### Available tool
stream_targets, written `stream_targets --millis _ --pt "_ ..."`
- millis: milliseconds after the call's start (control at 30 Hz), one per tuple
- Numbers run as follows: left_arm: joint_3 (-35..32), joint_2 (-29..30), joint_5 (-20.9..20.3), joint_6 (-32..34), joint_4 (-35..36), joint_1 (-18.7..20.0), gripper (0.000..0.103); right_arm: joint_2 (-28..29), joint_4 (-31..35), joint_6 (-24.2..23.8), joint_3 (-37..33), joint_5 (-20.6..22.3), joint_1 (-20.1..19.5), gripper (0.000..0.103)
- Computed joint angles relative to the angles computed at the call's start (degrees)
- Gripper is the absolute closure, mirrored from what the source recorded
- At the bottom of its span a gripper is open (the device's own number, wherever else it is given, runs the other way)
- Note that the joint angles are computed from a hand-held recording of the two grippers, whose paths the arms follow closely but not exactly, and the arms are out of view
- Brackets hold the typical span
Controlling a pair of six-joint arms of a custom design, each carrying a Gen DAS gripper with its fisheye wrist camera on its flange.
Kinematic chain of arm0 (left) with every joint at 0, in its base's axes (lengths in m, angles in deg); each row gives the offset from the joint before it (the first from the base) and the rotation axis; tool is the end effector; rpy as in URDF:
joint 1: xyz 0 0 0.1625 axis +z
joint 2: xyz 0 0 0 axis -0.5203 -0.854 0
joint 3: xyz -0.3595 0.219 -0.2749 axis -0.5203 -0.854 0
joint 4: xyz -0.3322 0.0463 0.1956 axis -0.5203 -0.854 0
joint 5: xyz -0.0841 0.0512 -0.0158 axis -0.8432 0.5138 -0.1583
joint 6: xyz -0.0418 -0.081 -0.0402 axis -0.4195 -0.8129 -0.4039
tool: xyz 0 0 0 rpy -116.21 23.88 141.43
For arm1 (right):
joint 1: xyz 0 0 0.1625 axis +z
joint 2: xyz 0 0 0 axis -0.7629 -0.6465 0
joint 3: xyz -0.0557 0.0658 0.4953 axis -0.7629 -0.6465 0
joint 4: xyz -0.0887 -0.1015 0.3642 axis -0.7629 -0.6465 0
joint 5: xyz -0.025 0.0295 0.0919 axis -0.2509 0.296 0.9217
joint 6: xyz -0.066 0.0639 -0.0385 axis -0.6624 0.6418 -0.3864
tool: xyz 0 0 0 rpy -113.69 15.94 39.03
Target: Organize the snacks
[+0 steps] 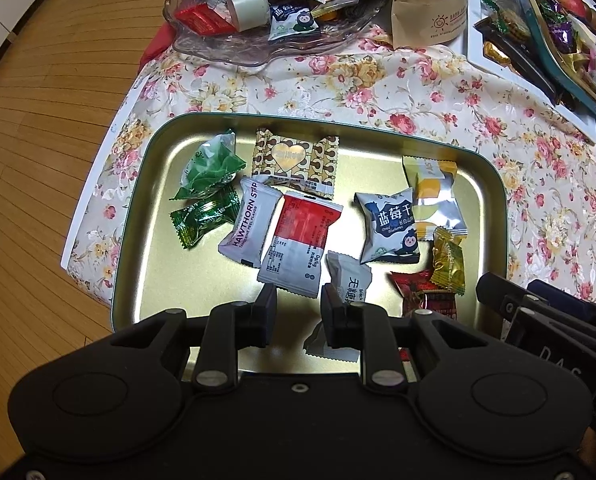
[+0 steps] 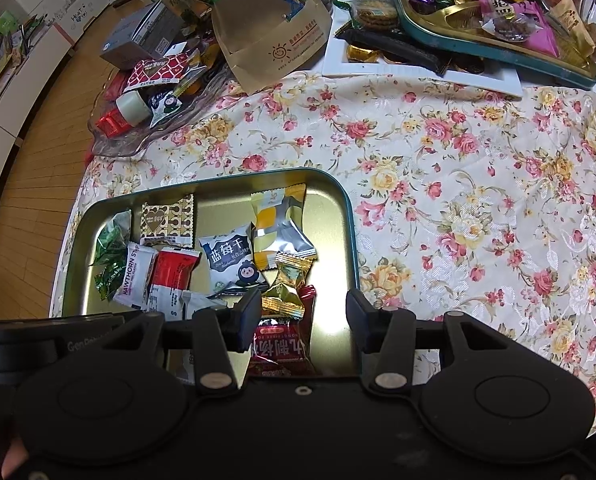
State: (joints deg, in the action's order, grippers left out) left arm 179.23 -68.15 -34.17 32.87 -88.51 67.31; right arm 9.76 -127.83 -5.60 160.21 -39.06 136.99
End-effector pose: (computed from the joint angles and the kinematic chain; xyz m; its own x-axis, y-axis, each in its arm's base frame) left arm -0.3151 -0.4580 -0.0311 -0.6595 0.3171 -0.6815 0.3406 0.9343 0.1051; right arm 0.0597 -0.3807 0.2481 -0.7996 0.4214 0.4279 0.1782 0.8469 -0.5011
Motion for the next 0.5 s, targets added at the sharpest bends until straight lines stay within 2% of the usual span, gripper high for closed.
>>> stream_targets --millis 500 --pt "-0.32 0.33 0.12 0.35 0.72 -0.54 0.072 -0.08 0.11 -0.34 0.02 -0.40 0.01 0.054"
